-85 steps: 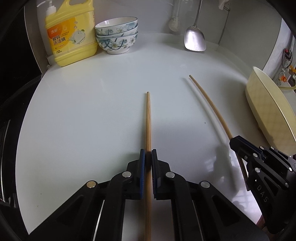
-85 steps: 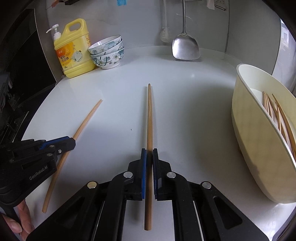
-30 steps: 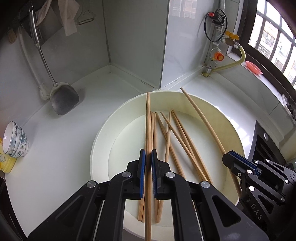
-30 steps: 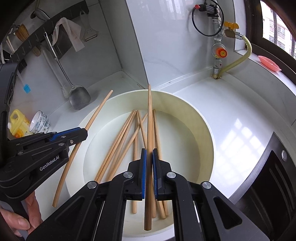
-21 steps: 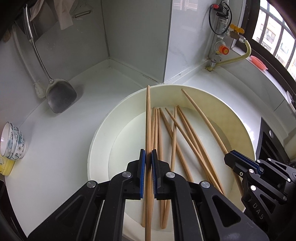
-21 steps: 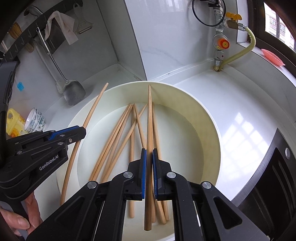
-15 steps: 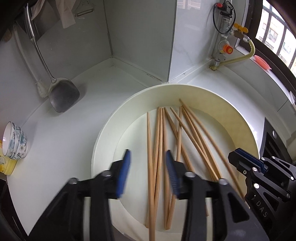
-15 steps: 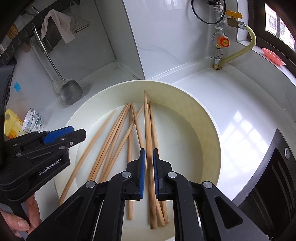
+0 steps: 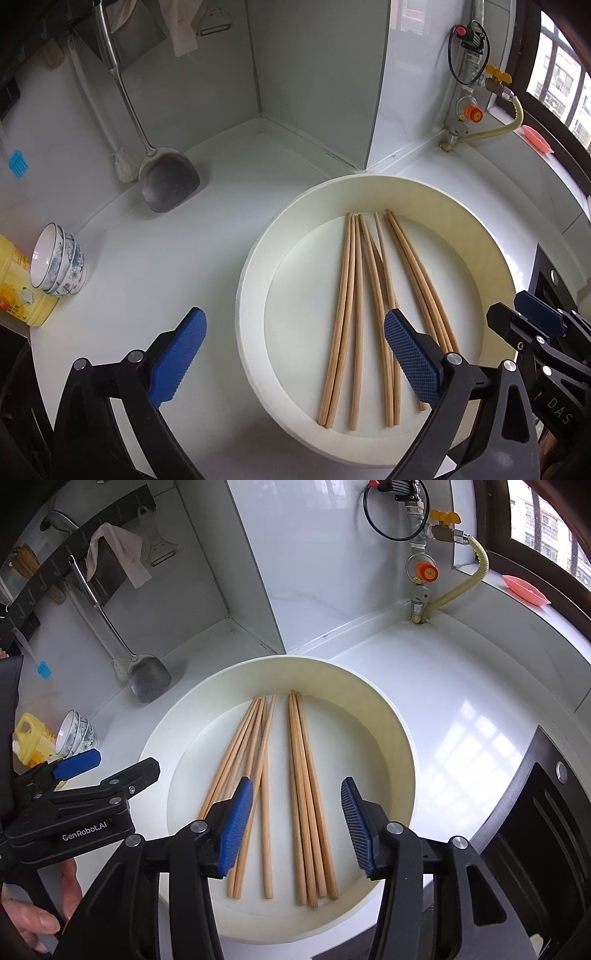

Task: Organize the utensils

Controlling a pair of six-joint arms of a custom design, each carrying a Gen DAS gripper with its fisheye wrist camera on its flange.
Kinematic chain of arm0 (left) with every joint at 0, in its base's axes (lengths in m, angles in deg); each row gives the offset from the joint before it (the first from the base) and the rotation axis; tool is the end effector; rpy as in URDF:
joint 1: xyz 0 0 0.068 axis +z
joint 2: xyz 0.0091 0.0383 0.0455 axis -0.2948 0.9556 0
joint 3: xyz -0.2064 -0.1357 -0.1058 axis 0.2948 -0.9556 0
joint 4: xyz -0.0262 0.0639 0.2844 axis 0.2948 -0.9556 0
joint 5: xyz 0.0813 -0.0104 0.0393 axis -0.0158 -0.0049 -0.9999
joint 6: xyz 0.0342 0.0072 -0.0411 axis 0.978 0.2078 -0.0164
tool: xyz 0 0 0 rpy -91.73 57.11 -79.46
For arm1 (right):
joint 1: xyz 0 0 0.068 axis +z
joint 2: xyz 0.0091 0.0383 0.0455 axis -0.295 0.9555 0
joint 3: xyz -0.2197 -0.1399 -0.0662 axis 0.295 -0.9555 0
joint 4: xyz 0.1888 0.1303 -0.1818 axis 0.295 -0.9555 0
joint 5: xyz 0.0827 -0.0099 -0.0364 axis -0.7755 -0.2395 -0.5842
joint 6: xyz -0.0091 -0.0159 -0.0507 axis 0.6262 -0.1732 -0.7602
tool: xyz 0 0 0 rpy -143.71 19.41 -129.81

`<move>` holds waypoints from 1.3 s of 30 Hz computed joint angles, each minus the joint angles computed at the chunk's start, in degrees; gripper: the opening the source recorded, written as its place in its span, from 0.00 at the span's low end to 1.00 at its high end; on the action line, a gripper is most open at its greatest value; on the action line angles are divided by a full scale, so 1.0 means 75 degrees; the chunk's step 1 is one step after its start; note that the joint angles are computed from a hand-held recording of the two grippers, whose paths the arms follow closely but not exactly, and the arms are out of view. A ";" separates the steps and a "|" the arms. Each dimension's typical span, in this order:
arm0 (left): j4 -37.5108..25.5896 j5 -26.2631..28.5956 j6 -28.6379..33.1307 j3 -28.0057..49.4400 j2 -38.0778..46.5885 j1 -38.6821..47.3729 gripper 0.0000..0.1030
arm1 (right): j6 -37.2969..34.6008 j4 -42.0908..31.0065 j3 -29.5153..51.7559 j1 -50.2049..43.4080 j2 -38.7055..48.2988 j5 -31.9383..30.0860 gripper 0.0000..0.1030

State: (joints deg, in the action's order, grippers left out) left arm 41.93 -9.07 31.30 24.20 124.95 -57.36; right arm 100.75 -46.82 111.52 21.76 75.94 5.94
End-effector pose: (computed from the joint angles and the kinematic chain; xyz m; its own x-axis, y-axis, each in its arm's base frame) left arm 0.3107 -0.2596 0.2270 -0.6756 0.5372 -0.5049 0.6005 0.7983 0.0459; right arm 0.1830 0.1274 0.2242 -0.6582 0.5315 -0.5332 0.4933 0.8395 0.2279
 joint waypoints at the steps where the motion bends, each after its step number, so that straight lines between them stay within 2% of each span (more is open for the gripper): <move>1: -0.0040 -0.0018 0.0010 -0.0043 -0.0096 0.0005 0.92 | 0.0074 -0.0094 0.0063 0.0067 0.0008 0.0029 0.51; 6: -0.0136 -0.0194 0.0046 -0.0307 -0.0603 -0.0025 0.93 | 0.0531 -0.0580 0.0399 0.0481 0.0073 0.0265 0.58; 8: -0.0241 -0.0087 0.0028 -0.0365 -0.0797 0.0022 0.93 | 0.0766 -0.0813 0.0542 0.0648 0.0098 0.0367 0.63; 13: -0.0432 0.0056 -0.0098 -0.0503 -0.1218 0.0075 0.94 | 0.1264 -0.1358 0.0903 0.0941 0.0204 0.0514 0.67; 29: -0.0756 -0.0136 -0.0275 -0.0807 -0.1896 -0.0022 0.94 | 0.2099 -0.2136 0.1289 0.1552 0.0298 0.0680 0.67; 39: -0.0841 -0.0238 -0.0347 -0.0906 -0.2065 -0.0051 0.94 | 0.2248 -0.2314 0.1456 0.1709 0.0375 0.0766 0.67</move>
